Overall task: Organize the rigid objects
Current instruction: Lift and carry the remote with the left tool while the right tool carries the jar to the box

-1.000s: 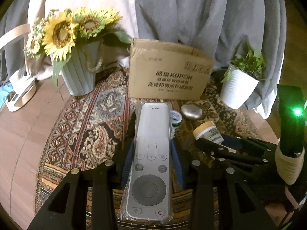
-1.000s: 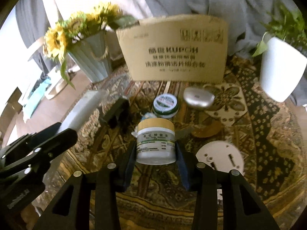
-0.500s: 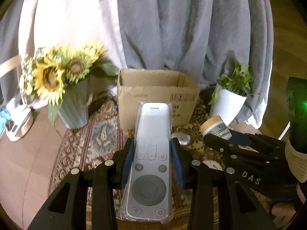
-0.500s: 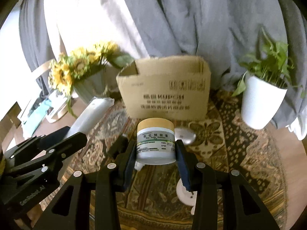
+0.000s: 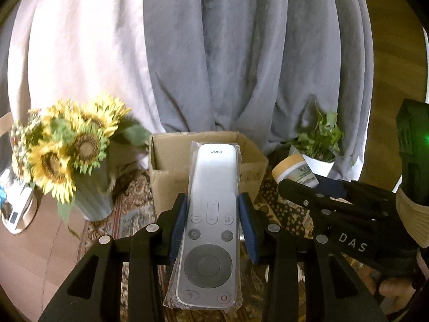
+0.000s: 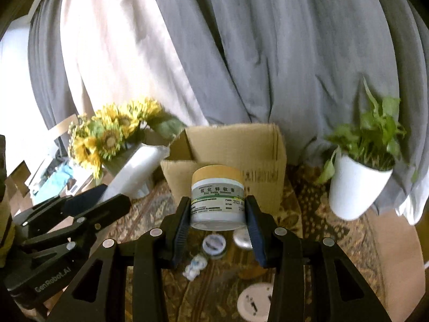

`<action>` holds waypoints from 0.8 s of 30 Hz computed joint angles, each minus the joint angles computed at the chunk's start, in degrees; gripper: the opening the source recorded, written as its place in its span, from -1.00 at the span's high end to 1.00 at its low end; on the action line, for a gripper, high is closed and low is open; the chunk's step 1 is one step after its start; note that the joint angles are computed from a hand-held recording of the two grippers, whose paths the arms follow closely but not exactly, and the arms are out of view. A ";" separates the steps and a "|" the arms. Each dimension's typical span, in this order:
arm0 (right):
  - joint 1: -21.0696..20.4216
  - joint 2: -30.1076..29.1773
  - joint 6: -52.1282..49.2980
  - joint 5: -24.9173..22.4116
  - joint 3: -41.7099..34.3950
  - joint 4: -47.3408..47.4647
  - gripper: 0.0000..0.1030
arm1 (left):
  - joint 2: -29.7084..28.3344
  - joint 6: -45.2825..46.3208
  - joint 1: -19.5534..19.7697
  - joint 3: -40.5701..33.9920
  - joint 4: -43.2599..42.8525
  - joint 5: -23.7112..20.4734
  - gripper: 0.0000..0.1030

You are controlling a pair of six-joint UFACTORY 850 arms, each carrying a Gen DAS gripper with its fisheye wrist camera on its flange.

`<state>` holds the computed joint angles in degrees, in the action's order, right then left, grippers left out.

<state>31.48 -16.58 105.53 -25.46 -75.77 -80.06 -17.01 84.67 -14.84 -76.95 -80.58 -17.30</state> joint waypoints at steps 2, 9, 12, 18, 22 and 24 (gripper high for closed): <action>-0.60 -0.70 -0.71 0.44 -1.43 -0.34 0.19 | -1.38 -0.48 0.03 -2.14 1.14 -0.16 0.26; -3.09 -4.21 -6.74 2.47 -7.31 3.30 0.19 | -8.62 -7.87 0.02 -13.15 13.33 -2.77 0.26; -4.37 -6.07 -12.35 3.83 -10.21 8.70 0.19 | -11.82 -13.09 -0.26 -18.06 20.58 -3.62 0.26; -6.68 -10.60 -27.56 4.39 -17.15 22.47 0.19 | -19.59 -26.28 -0.67 -30.60 35.87 -8.60 0.26; -8.41 -14.20 -39.74 3.42 -23.17 34.15 0.19 | -25.65 -34.19 -0.81 -40.63 44.63 -14.59 0.26; -9.02 -15.89 -45.49 2.04 -26.08 39.21 0.19 | -29.91 -38.84 -0.96 -47.95 49.56 -19.01 0.26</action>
<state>22.46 -32.48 60.04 -23.43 -101.85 -40.85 -46.92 45.83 -15.80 -124.90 -31.02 -36.31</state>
